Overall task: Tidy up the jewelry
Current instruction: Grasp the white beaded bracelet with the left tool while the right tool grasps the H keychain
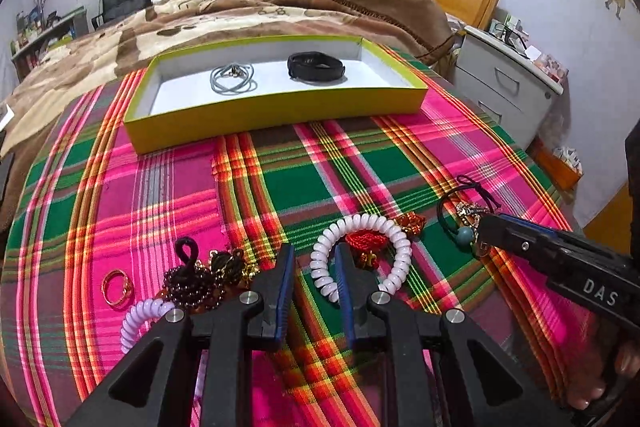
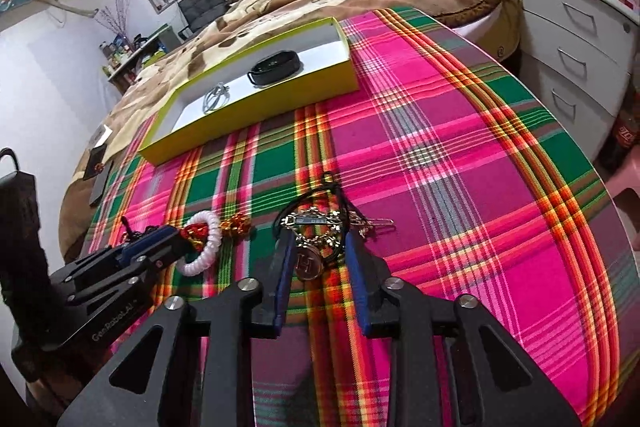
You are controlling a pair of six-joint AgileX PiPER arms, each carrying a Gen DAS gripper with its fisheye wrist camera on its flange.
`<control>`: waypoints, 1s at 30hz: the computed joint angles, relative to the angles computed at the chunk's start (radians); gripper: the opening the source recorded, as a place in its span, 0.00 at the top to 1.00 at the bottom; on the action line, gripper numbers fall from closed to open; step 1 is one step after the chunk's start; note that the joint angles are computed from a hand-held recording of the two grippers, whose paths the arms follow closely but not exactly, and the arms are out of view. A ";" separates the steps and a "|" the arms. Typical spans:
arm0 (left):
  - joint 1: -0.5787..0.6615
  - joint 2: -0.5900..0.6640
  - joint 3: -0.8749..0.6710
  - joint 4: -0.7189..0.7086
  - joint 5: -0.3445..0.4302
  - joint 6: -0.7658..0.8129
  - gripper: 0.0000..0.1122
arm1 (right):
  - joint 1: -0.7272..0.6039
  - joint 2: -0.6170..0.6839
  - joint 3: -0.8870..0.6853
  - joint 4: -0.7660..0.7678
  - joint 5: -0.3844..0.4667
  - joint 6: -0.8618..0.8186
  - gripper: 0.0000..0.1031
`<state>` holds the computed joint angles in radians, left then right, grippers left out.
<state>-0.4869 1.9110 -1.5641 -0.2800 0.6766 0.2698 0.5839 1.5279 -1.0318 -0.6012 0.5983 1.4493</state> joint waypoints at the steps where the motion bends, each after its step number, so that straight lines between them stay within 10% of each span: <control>1: -0.005 0.000 0.000 0.015 -0.004 -0.010 0.82 | 0.001 0.005 -0.007 0.002 0.011 -0.009 0.81; 8: -0.036 0.002 -0.001 0.113 -0.019 -0.075 0.91 | 0.017 0.025 -0.037 -0.017 0.064 -0.024 1.00; 21: -0.001 -0.043 0.062 0.036 -0.037 -0.013 0.92 | 0.002 -0.031 0.005 -0.026 -0.011 -0.072 1.00; 30: 0.006 -0.047 0.070 0.011 -0.035 0.010 0.92 | -0.083 0.024 -0.054 0.071 -0.011 -0.307 0.79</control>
